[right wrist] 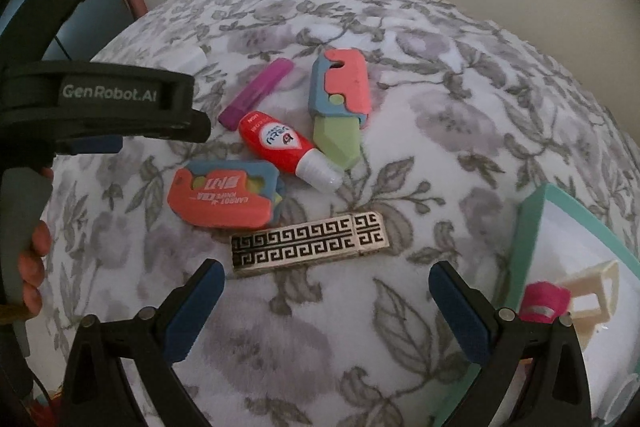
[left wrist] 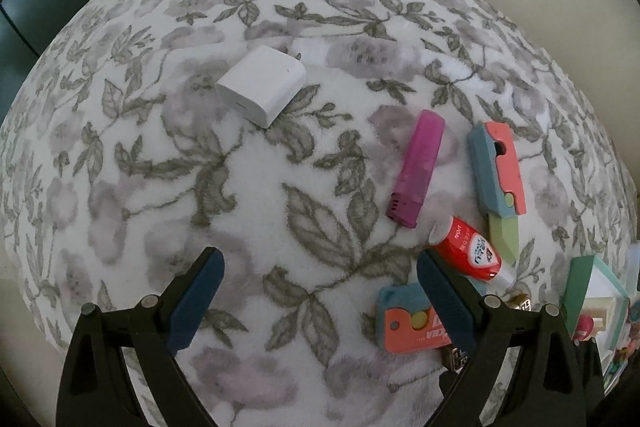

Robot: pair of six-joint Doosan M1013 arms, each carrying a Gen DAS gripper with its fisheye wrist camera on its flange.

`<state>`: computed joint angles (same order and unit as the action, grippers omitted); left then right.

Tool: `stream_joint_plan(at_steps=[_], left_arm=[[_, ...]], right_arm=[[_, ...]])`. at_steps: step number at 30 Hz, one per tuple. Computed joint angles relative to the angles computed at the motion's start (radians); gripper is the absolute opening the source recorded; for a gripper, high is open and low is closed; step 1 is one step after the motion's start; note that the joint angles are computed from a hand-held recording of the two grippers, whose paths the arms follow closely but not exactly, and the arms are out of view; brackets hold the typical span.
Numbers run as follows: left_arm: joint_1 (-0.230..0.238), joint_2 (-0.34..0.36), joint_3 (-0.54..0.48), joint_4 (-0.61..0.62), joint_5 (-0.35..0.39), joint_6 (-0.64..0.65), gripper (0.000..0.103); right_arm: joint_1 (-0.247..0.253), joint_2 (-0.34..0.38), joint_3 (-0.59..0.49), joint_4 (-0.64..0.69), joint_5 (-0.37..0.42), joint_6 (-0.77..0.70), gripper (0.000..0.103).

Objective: Organize rigid objects
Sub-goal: 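Grasp the gold patterned bracelet with the right tool while the left tool grasps the orange carrot knife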

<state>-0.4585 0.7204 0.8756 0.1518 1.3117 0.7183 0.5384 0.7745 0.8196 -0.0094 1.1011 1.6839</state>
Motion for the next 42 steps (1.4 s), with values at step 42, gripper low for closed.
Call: stream_joint_plan(at_steps=[42], left_arm=[[-0.042, 0.098, -0.165, -0.087, 0.060, 0.053, 0.097]], right_arm=[[-0.015, 0.002, 0.002, -0.065, -0.012, 0.074, 0.083]])
